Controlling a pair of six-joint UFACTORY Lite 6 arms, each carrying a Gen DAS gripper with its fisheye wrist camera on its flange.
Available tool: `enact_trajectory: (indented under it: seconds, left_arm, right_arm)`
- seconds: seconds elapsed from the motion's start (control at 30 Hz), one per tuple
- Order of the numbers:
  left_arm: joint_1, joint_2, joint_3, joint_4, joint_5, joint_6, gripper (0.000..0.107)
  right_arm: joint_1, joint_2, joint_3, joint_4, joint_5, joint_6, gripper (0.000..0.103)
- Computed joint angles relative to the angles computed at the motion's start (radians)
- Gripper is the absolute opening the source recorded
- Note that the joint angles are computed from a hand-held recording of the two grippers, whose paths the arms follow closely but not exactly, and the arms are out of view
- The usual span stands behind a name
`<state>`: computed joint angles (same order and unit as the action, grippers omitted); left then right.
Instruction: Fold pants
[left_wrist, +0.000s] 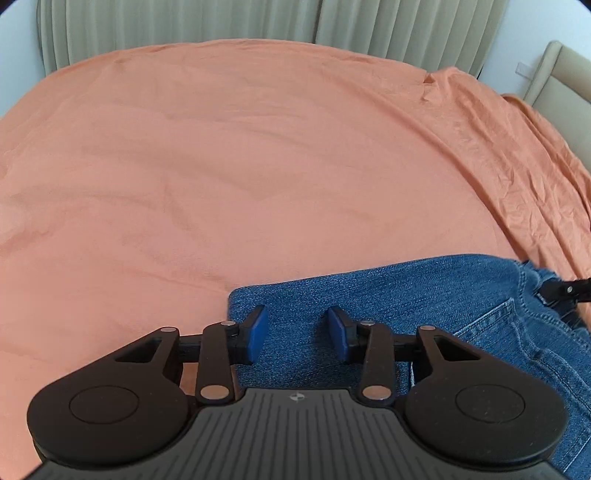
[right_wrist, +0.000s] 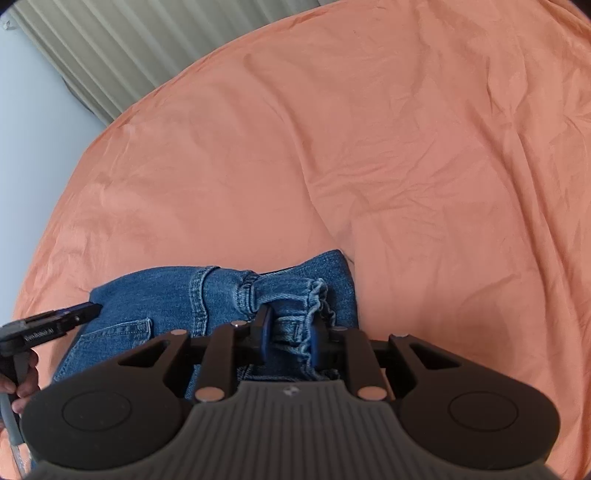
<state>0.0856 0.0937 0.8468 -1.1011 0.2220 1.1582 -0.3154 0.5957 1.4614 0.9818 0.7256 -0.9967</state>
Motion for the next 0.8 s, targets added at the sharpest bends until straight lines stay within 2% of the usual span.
enact_trajectory:
  seconds: [0.03,0.1,0.13,0.23,0.33,0.47,0.57,0.67,0.73,0.8]
  left_arm:
    - [-0.003,-0.026,-0.011,0.057,-0.004,-0.055,0.045]
    - [0.006,-0.094,-0.036,0.161,0.004,-0.154,0.045]
    - [0.016,-0.141,-0.06,0.181,0.016,-0.17,0.045]
    - [0.058,-0.309,-0.14,0.21,0.087,-0.181,0.045]
    - [0.085,-0.489,-0.218,0.332,0.183,-0.292,0.045]
    - [0.07,-0.723,-0.311,0.524,0.295,-0.473,0.046]
    - [0.028,-0.898,-0.379,0.669,0.369,-0.622,0.048]
    - [-0.034,-1.039,-0.436,0.815,0.437,-0.767,0.054]
    - [-0.07,-1.128,-0.469,0.889,0.493,-0.823,0.057]
    - [-0.126,-1.241,-0.507,0.969,0.57,-0.903,0.061]
  right_arm:
    - [0.002,-0.018,-0.009,-0.013,-0.003,0.01,0.018]
    - [0.0,-0.083,-0.052,-0.035,-0.011,0.027,0.033]
    - [-0.008,-0.12,-0.073,-0.043,-0.001,0.041,0.035]
    - [-0.045,-0.294,-0.206,-0.026,0.002,0.014,0.035]
    - [-0.093,-0.492,-0.375,-0.023,-0.008,-0.029,0.035]
    - [-0.185,-0.703,-0.596,0.031,0.015,-0.101,0.025]
    - [-0.237,-0.806,-0.753,0.134,0.03,-0.173,0.022]
    - [-0.21,-0.873,-0.868,0.203,-0.047,-0.202,0.022]
    - [-0.169,-0.869,-0.918,0.26,-0.128,-0.243,0.018]
    - [-0.155,-0.83,-0.957,0.36,-0.16,-0.33,0.017]
